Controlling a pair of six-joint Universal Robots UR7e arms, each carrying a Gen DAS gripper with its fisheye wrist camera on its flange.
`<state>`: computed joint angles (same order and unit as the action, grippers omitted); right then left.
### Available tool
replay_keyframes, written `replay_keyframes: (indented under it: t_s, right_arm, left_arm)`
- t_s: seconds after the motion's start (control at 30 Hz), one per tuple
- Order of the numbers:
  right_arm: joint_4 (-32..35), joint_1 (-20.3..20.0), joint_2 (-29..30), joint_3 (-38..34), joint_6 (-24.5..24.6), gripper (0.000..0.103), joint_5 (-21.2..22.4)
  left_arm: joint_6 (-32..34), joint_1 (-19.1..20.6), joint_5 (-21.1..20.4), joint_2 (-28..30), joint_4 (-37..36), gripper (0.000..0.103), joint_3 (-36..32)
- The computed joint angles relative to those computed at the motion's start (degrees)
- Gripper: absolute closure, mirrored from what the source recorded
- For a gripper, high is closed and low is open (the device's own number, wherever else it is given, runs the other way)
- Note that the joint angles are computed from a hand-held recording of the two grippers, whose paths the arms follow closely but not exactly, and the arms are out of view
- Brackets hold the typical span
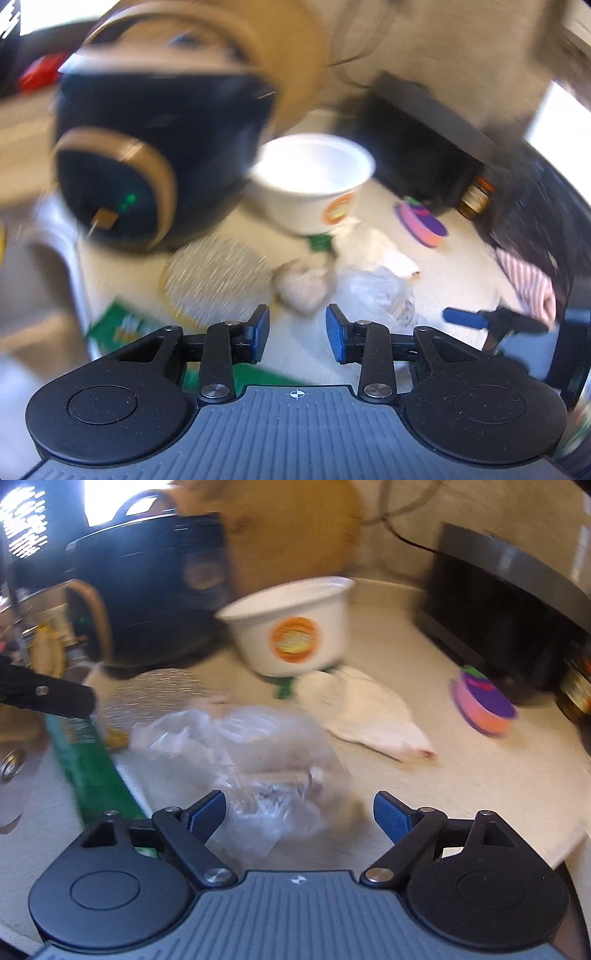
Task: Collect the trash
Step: 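Move the left tool back to the counter toward the garlic bulb, then close the left gripper on the garlic bulb while the right gripper grasps the white glove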
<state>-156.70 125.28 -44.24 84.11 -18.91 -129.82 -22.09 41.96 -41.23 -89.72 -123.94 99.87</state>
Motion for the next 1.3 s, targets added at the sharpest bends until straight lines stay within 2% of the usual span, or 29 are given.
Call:
replay_keyframes:
  t_s: [0.13, 0.27, 0.4, 0.47, 0.5, 0.53, 0.63, 0.8, 0.9, 1.2, 1.3]
  right_arm:
    - [-2.1, -0.5, -2.1, 2.2, 2.3, 0.015, -3.8]
    - [-2.1, -0.6, -4.3, 4.5, 5.4, 0.015, -5.1]
    - [-1.7, -0.4, -6.2, 6.8, 7.9, 0.015, -6.1]
    - [-1.2, -0.4, -7.0, 7.6, 9.3, 0.015, -6.5]
    - [-1.1, -0.4, -7.5, 8.2, 10.0, 0.015, -6.6]
    - [-1.0, -0.4, -7.8, 8.4, 10.5, 0.015, -6.8]
    - [-1.6, -0.5, -8.7, 9.7, 11.3, 0.015, -6.6]
    - [-4.1, -0.1, -8.9, 10.6, 10.5, 0.015, -5.8]
    - [-6.0, 0.1, -8.5, 10.6, 9.5, 0.015, -5.6]
    - [-5.7, 0.1, -7.9, 9.9, 10.1, 0.015, -5.4]
    - [-7.7, 0.2, -7.5, 9.3, 8.4, 0.015, -4.6]
  left_arm:
    - [11.4, 0.7, -0.3, 4.3, -5.8, 0.065, -1.4]
    - [16.3, 2.1, 4.0, 9.9, -8.1, 0.065, -3.7]
    - [16.5, 3.8, 5.5, 13.4, -7.1, 0.065, -5.9]
    - [16.1, 4.5, 5.7, 14.1, -5.4, 0.06, -6.5]
    - [16.1, 4.7, 5.3, 14.2, -4.7, 0.061, -6.7]
    - [15.8, 5.0, 5.1, 14.4, -3.8, 0.056, -7.0]
    - [17.5, 5.1, 5.5, 14.8, -5.5, 0.053, -6.2]
    - [17.9, 5.7, 4.8, 15.5, -6.2, 0.047, -6.4]
    - [16.0, 6.5, 3.6, 15.8, -4.5, 0.042, -7.5]
    - [14.8, 7.3, 1.7, 15.7, -4.3, 0.041, -7.9]
    - [14.5, 7.5, 1.4, 15.6, -4.3, 0.041, -7.9]
